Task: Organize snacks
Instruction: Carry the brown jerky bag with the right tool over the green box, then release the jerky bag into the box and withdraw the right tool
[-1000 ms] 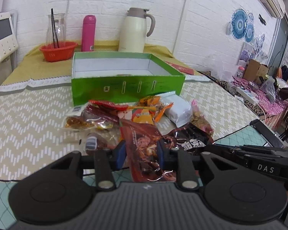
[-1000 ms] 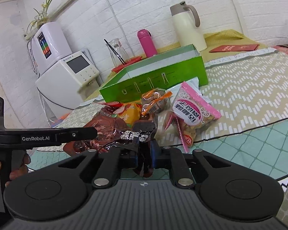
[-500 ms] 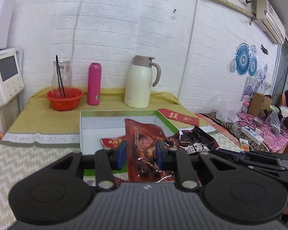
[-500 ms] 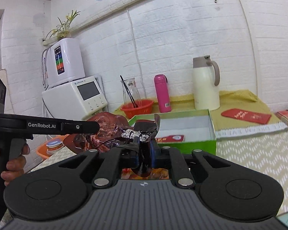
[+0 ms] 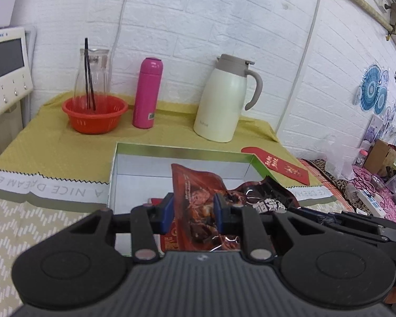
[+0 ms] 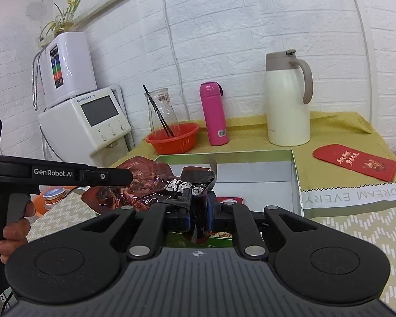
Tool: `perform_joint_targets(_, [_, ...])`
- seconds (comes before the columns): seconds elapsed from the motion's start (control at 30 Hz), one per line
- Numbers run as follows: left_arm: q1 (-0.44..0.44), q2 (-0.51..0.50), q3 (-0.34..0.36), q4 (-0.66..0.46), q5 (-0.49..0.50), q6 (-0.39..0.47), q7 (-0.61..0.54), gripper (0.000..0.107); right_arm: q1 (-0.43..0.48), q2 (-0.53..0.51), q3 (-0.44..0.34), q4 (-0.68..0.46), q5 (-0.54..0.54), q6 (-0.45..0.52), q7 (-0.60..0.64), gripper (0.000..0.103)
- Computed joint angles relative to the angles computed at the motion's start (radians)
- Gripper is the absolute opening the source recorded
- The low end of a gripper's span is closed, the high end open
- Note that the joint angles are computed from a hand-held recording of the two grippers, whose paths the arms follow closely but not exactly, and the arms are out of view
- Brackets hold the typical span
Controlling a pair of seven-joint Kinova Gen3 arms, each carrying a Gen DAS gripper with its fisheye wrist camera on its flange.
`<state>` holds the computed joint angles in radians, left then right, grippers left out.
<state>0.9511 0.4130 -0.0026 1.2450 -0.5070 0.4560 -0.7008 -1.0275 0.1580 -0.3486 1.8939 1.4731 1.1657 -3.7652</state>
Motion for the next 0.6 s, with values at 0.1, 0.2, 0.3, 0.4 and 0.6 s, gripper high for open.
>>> perform_joint_targets(0.1, [-0.057,0.037,0.045,-0.04,0.067,0.021,-0.054,0.019,0.033,0.005,0.016,-0.002,-0.01,-0.058,0.007,0.023])
perform_joint_targets(0.2, [-0.074,0.069,0.052,-0.076,0.107,0.045,-0.091,0.019,0.064,0.011,0.033,-0.006,-0.024,-0.113,0.027,0.024])
perform_joint_targets(0.3, [-0.095,0.093,0.064,-0.103,0.152,0.059,-0.136,0.02,0.091,0.019,0.048,-0.013,-0.038,-0.159,0.044,0.033])
perform_joint_targets(0.4, [-0.144,0.097,0.113,-0.091,0.215,0.032,-0.193,0.067,0.104,0.029,0.059,-0.03,-0.074,-0.176,0.098,0.062])
perform_joint_targets(0.6, [0.061,0.076,-0.125,-0.055,0.051,0.006,0.003,0.088,0.049,0.047,0.052,-0.006,0.008,-0.052,0.082,0.103])
